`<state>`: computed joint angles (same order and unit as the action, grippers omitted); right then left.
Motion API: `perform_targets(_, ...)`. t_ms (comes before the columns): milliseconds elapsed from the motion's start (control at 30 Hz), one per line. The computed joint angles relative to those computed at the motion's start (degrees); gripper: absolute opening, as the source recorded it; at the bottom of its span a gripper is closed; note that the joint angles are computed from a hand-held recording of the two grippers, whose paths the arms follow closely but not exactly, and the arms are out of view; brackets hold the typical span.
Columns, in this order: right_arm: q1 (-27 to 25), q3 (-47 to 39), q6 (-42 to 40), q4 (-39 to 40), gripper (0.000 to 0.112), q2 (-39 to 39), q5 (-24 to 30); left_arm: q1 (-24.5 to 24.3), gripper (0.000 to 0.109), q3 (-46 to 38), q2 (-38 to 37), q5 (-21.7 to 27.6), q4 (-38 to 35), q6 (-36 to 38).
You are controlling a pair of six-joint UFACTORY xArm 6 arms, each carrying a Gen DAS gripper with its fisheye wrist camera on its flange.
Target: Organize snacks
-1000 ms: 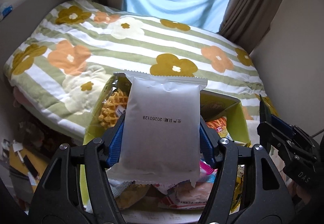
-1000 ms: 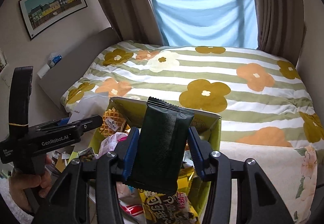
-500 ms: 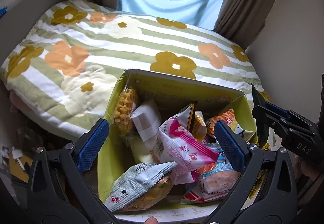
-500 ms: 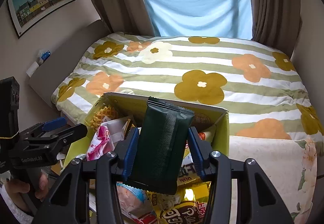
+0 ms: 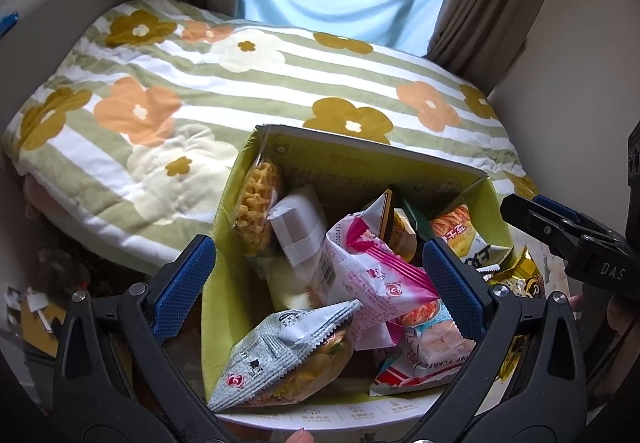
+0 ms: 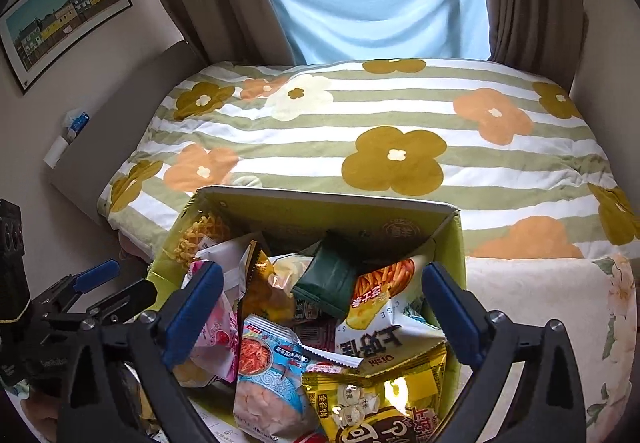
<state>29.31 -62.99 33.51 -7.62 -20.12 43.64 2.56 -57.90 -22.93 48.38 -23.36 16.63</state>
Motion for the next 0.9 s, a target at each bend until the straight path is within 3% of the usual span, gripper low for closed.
perform_targets(333, 1.03, 1.94, 2.71, -2.0, 0.099, -3.57, 1.08, -2.0, 0.103, 1.34, -3.95, 0.25, 2.57, -1.76)
perform_targets(600, 2.68, 5.14, 5.55, -7.81, 0.099, -14.43, 2.91, -6.81, 0.103, 3.86, -14.65, -0.31, 9.09, -9.45)
perform_targets(767, 4.92, 6.5, 7.81, -14.23, 0.099, -25.24, 10.85, -14.2, 0.103, 5.23, -23.32, 0.25, 17.55, -19.61)
perform_targets(900, 10.4, 6.61, 12.0, -22.2, 0.099, -33.95, 20.57, -24.29, 0.103, 5.99, -30.14, 2.41, 29.17, -30.59)
